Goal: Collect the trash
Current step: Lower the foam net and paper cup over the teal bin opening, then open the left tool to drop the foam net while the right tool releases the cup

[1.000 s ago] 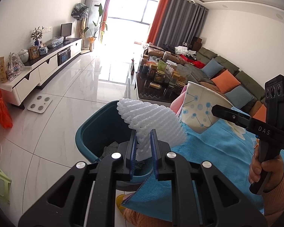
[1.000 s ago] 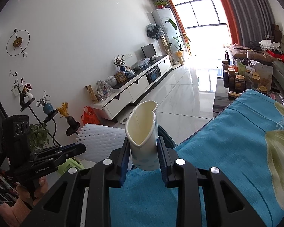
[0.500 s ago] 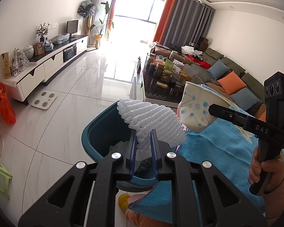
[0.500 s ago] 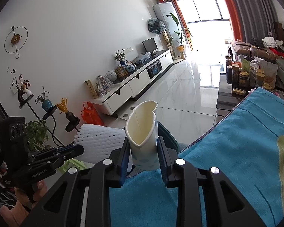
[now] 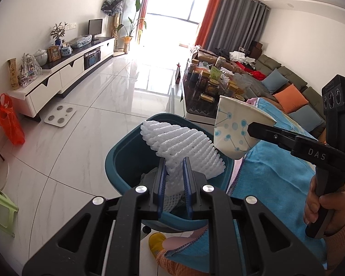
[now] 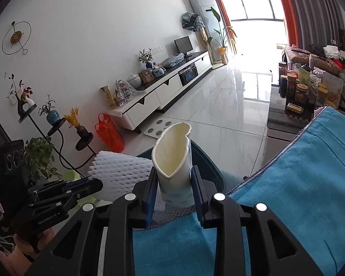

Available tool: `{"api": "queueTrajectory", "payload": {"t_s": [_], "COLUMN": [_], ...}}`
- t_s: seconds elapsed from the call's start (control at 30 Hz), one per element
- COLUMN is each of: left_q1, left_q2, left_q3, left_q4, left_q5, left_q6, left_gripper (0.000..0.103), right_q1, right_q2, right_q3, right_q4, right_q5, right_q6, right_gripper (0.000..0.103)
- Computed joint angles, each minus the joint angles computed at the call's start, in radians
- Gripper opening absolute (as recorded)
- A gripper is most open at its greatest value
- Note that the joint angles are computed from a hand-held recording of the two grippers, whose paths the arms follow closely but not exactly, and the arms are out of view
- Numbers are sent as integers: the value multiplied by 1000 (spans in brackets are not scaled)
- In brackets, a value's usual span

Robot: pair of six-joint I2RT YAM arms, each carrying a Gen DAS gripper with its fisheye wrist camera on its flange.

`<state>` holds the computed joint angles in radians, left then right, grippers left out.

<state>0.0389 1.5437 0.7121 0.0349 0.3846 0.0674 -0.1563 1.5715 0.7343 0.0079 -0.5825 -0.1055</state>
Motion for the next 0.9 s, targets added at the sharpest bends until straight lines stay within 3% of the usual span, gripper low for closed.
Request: {"api": "queueTrajectory", "payload": {"t_s": [0.4, 0.63, 0.77, 0.9], "left_q1": [-37, -30, -39, -42], "left_q2": [102, 247, 318, 310], "left_q3": [45, 111, 139, 113], "left_q4": [27, 49, 64, 90], "left_q5": [-52, -35, -49, -42], "left_q6": [-38, -67, -86, -87], "left_gripper": [15, 19, 30, 32], "right_q1": [81, 101, 86, 58], "right_q2": [88, 147, 140, 117], "right_q3": [72, 139, 124, 95], "right_q4": [-23, -82, -71, -63], "right_q5": [85, 104, 91, 68], "right_q6": [13, 16, 23, 19], "right_gripper": [28, 33, 37, 37]}}
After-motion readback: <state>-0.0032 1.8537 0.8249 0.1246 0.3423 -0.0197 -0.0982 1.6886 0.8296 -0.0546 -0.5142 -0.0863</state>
